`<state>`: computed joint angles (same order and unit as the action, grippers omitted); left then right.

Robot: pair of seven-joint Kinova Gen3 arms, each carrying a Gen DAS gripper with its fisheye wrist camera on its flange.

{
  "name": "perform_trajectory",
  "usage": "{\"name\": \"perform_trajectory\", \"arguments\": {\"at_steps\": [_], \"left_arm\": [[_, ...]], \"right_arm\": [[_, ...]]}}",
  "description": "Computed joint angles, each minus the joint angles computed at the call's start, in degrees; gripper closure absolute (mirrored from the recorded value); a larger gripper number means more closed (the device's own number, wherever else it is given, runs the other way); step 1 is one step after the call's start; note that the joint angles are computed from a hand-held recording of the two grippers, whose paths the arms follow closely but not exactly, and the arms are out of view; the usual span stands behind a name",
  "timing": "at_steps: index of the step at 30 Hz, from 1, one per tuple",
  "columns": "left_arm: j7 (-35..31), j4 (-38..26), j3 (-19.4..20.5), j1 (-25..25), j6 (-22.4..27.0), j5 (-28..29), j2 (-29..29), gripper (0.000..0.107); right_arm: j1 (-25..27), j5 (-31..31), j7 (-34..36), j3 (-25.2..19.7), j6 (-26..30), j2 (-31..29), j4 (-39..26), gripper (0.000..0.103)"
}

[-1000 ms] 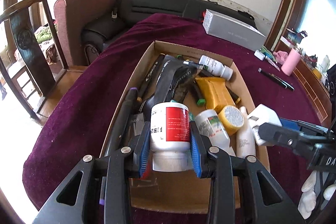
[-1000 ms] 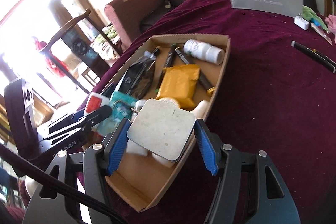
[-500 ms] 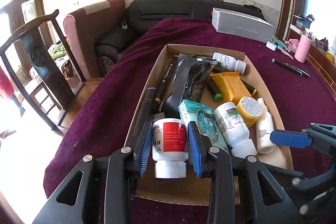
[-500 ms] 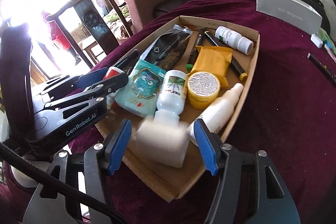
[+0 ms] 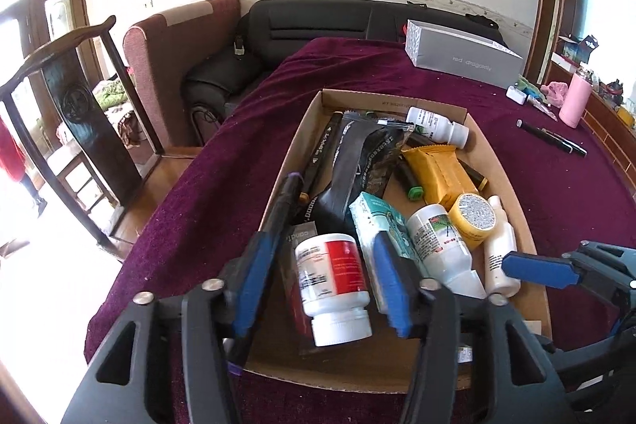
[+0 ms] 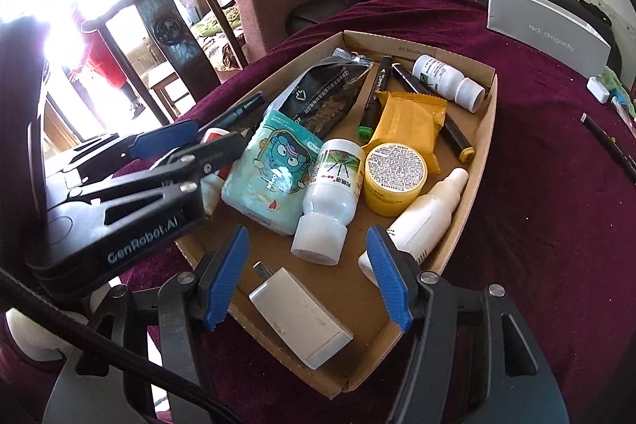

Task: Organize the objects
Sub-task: 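Lower the red-label bottle and charger into the tray and open both tools, then withdraw both open tools from the tray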

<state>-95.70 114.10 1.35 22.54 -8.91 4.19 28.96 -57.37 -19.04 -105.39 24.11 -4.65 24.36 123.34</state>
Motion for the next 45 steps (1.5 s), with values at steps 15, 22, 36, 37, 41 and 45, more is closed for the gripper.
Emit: {"name": "perform_trajectory", "arguments": {"at_steps": [15, 22, 36, 37, 41, 45], "left_arm": [[-3.76, 0.29, -11.75, 12.14, 1.02, 5.71, -2.29, 0.050], [-8.24, 0.35, -21.16, 23.56, 1.46, 11.89, -2.99, 0.045], [-6.55, -4.31, -6.91, 14.75, 10.14, 7.84, -3.93, 0.044], [-5.65, -4.11, -6.00, 13.74, 10.12, 7.27, -3.99, 0.044], [-1.07, -1.00, -11.06, 17.33, 5.32, 7.40, -4.94, 0.044], [-2.75, 4.04, -21.67, 26.49, -4.00, 16.37, -7.75, 0.040]], "right_arm": [[2.07, -7.34, 5.18, -1.93, -5.85, -4.23, 4.99, 0.041], [8.93, -10.03, 5.96, -8.23, -11.86, -8.66, 10.95, 0.037], [31.61, -3.88, -4.13, -23.44, -19.82, -15.98, 23.20, 0.031], [31.87, -4.94, -3.07, -24.19, -20.02, -15.99, 23.22, 0.031], [23.90, -13.93, 5.81, -19.82, -18.63, -15.32, 21.02, 0.026], [13.29, -22.82, 15.13, -12.85, -16.73, -12.38, 16.76, 0.026]]}}
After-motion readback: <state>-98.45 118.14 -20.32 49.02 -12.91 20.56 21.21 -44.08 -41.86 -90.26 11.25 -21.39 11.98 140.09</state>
